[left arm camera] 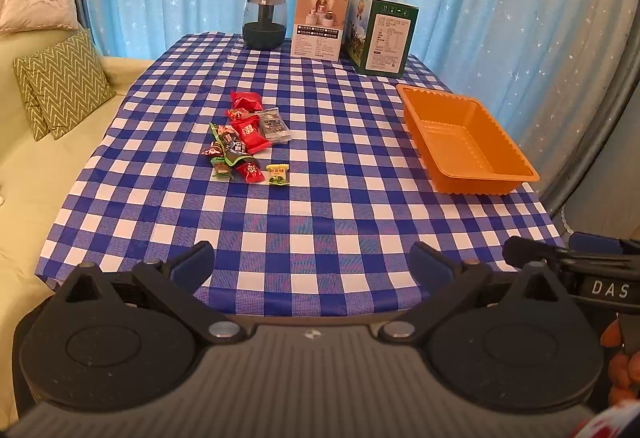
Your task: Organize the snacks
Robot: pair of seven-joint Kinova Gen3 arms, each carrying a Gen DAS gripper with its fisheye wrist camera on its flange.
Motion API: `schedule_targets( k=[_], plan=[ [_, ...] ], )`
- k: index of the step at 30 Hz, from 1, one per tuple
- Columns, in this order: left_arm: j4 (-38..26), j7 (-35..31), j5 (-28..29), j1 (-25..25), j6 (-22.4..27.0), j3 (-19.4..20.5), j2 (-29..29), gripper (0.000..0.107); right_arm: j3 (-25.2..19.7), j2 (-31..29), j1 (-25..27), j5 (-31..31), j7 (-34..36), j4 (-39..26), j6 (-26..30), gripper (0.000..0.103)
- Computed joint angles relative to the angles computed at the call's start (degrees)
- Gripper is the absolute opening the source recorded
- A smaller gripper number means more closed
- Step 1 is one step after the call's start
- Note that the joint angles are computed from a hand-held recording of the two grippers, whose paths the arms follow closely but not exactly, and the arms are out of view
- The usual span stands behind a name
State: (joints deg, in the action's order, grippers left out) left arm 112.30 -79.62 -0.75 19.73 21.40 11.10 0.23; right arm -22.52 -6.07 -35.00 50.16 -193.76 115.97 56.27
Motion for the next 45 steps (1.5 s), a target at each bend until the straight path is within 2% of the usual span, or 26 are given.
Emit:
schedule_targets(
  k=[45],
  plan=[
    [-0.2,2.9,-2.2,0.8,-0.2,0.3,0.1,0.103,-0.2,-0.1,-0.1,0.2,-0.2,0.3,0.2,0.103]
  ],
)
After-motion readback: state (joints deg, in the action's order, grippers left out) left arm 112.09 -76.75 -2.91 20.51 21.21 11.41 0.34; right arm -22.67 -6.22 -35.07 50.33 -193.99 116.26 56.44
